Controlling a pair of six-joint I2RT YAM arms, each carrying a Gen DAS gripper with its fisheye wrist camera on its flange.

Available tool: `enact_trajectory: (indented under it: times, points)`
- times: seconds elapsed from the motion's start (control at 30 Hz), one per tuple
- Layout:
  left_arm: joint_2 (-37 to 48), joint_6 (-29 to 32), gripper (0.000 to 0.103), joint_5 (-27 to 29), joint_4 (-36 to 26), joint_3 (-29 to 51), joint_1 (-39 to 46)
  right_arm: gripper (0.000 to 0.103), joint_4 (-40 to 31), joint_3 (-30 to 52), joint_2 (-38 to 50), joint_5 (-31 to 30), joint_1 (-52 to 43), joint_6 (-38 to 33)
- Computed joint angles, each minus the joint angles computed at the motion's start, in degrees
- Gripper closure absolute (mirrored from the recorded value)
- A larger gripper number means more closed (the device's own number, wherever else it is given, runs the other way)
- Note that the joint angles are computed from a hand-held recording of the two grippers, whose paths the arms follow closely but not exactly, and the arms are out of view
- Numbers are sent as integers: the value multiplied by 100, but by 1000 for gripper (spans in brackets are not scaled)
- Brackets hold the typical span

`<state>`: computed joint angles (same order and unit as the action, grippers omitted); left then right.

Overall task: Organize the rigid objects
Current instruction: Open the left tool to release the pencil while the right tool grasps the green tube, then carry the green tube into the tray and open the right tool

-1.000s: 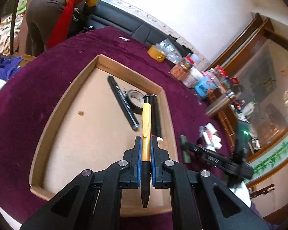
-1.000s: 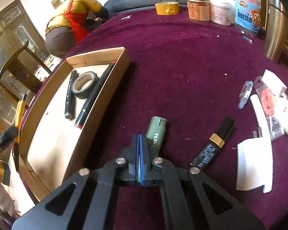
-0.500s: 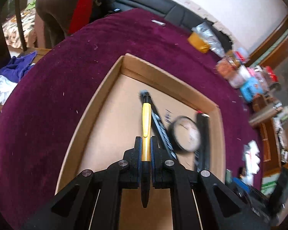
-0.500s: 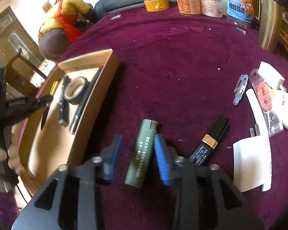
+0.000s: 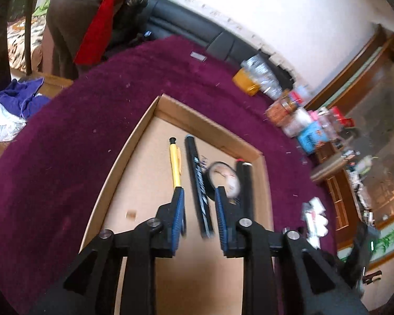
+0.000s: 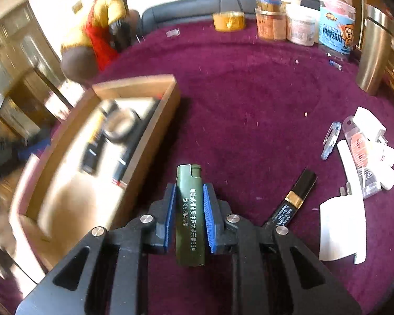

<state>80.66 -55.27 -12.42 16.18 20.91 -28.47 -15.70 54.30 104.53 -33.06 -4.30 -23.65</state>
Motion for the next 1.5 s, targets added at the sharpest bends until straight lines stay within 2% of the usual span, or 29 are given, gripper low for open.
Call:
enact_trajectory:
  times: [0.13, 0.23, 0.33, 0.43, 0.53, 0.63, 0.7, 0.8, 0.93, 1.1, 1.2, 1.27, 1.3, 1.33, 1.37, 1.4, 1.43, 1.5]
  points:
    - [-1677, -489, 79, -1095, -752, -660, -1047, 85, -824, 435, -186, -662, 208, 83]
    - [-2539, -1336, 72, -2263, -1629, -885, -2108, 85, -1183, 872, 214, -810, 838, 346]
    - [-2742, -2371, 72, -3055, -2286, -941, -2970, 85, -1057, 1182, 687, -694, 1653, 833]
    - [-2607, -3223, 72, -3505, -2727, -905, -3563, 85, -982, 1782, 1349, -544, 2308, 1373]
    - [-2552, -3593, 71, -3620, -3007, -904, -3845, 85, -570, 1963, 1664, -117, 2805, 1829]
    - [-2597, -3893, 70, -3725, -3476, -833, -4092, 85, -580, 2367, 2028, 142, 3037, 2082]
    - [-2617, -3888, 67, -3732, -3550, -839, -4077, 84, -638, 2524, 2163, 258, 3119, 2138]
    - [-2744, -4098, 64, -3842, -3895, -828, -4169, 84, -400, 2443, 2114, 531, 3126, 2298]
    - [-2720, -4186, 58, -3819, -3830, -887, -4191, 84, -279, 2039, 1546, 432, 2850, 2003]
    - [-2549, -4059, 57, -3704, -3428, -928, -4227, 82, 144, 879, 50, 369, 2056, 1257]
    - [-2302, -3849, 56, -3670, -3222, -796, -4247, 61, 723, -58, -1200, 316, 1205, 814]
    - [-2129, -3650, 55, -3609, -2993, -709, -4225, 37, 1504, -856, -2076, 94, 452, 689]
    - [-2009, -3567, 55, -3582, -2874, -650, -4223, 28, 1846, -1120, -2339, 5, 224, 725]
    - [-1832, -3414, 54, -3524, -2674, -567, -4203, 11, 2314, -1432, -2568, -214, -175, 774]
    - [-1675, -3321, 51, -3488, -2563, -462, -4215, 0, 2810, -1670, -2618, -659, -715, 858]
    - [-1531, -3214, 49, -3440, -2432, -376, -4202, 0, 2836, -1619, -2505, -1028, -1111, 829]
    - [-1358, -3120, 47, -3392, -2305, -276, -4196, 0, 2442, -1281, -2168, -1182, -1468, 652]
    - [-947, -2848, 47, -3164, -1960, -20, -4122, 0, 1197, -372, -1457, -907, -1693, 238]
